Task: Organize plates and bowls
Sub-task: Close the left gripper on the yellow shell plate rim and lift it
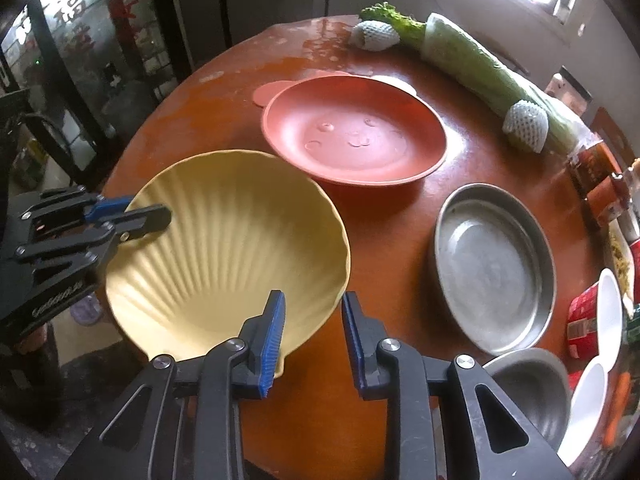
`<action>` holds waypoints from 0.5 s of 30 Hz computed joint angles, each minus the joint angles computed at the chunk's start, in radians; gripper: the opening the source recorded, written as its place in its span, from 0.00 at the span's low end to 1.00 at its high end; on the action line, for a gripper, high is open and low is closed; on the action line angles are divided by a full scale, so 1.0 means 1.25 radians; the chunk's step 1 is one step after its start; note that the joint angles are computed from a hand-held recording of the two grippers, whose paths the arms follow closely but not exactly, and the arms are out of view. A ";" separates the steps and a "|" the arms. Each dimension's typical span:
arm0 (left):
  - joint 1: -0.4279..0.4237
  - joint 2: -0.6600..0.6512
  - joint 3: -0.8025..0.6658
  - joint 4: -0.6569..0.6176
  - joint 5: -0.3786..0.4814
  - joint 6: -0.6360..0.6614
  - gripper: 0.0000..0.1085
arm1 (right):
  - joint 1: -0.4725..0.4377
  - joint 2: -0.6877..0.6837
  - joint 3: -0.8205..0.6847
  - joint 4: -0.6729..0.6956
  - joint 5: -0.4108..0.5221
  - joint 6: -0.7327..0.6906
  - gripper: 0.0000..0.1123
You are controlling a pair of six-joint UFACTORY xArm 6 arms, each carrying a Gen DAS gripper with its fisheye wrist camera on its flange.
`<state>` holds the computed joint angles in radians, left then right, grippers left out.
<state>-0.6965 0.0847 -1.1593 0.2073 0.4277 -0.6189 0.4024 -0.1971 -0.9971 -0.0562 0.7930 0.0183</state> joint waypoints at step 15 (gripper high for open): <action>-0.003 0.067 -0.093 0.067 0.047 -0.013 0.19 | 0.016 -0.112 0.136 0.066 -0.094 0.045 0.28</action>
